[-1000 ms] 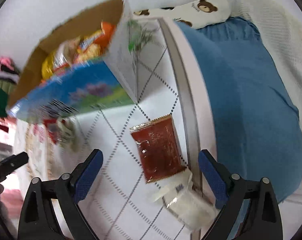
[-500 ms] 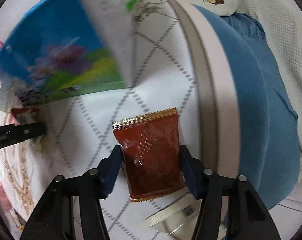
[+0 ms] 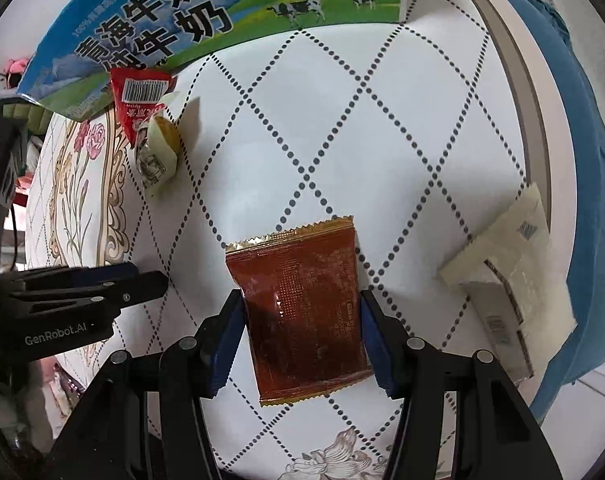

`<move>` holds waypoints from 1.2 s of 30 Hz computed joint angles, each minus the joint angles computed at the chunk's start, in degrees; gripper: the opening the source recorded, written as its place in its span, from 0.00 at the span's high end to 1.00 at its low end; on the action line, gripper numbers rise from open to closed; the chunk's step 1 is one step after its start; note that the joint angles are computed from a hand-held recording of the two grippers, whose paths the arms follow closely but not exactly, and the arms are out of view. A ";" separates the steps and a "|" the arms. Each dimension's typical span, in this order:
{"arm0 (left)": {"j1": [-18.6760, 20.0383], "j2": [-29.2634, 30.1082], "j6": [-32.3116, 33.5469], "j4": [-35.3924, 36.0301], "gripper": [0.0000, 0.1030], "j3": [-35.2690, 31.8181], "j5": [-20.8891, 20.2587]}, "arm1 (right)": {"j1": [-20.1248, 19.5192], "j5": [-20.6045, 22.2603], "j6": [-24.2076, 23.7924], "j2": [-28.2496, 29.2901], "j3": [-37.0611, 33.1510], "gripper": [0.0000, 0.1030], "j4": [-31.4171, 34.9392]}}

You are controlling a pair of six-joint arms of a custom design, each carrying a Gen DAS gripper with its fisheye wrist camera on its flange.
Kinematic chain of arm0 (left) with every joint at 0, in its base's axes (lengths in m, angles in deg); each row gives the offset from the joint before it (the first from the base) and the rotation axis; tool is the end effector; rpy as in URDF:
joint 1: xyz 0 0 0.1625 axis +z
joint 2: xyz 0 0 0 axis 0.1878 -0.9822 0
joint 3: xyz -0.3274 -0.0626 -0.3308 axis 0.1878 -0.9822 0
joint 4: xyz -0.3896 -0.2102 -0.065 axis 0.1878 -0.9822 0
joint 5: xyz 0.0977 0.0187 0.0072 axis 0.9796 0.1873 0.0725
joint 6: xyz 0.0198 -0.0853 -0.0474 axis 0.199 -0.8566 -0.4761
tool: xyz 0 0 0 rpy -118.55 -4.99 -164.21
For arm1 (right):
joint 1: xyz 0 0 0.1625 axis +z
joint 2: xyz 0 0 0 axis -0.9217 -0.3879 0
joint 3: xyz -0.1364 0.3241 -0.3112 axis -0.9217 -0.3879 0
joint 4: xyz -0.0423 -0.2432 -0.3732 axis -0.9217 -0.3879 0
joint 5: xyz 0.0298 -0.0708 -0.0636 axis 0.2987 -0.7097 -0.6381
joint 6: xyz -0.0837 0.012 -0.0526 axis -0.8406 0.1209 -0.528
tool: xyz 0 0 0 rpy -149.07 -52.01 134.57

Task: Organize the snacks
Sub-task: 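Grasp the clear face-printed packet with the left tool while the right tool grasps the brown sauce packet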

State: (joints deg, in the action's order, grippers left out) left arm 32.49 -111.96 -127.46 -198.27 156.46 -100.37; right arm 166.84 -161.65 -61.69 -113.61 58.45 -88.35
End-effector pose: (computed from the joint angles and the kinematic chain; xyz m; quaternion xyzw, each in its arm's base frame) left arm -0.2335 -0.4460 0.1211 0.0315 0.9533 0.0638 0.2934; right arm 0.1580 -0.4158 0.1436 -0.0002 -0.9692 0.0659 0.2374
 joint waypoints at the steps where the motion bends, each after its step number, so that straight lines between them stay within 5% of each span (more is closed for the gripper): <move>1: -0.36 -1.11 -0.94 -2.30 0.61 0.58 -0.20 | -0.22 0.42 0.34 -0.08 0.12 0.43 -0.45; 6: -2.62 -1.38 -0.65 -6.38 0.38 -1.58 6.92 | -2.23 1.51 -0.16 -0.78 -0.57 0.42 -0.64; 12: -0.34 6.63 1.96 -4.67 0.38 -8.24 6.78 | -2.48 0.64 -1.43 0.40 -1.58 0.42 -2.20; 14: -0.56 8.75 1.67 -3.62 0.38 -9.18 10.04 | -2.40 0.32 -1.52 0.90 -1.57 0.42 -2.94; 16: -1.29 9.70 2.61 -2.48 0.50 -9.22 12.07 | -2.29 -0.12 -1.90 0.97 -1.44 0.43 -3.21; 19: -2.47 10.13 2.74 -1.96 0.51 -8.47 11.64 | -2.26 0.20 -2.16 0.43 -1.12 0.43 -3.11; 27: -3.00 6.94 2.00 -1.49 0.49 -1.28 2.52 | -1.50 0.51 -2.59 1.15 -0.36 0.43 -3.10; 36: -4.72 6.41 -2.41 -5.31 0.51 0.76 5.23 | -0.36 -2.11 -3.49 3.91 -1.48 0.44 -3.27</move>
State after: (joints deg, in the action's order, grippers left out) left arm 27.77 -105.55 -129.87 -203.58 157.21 -95.14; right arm 166.48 -163.76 -65.18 -109.70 56.97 -91.62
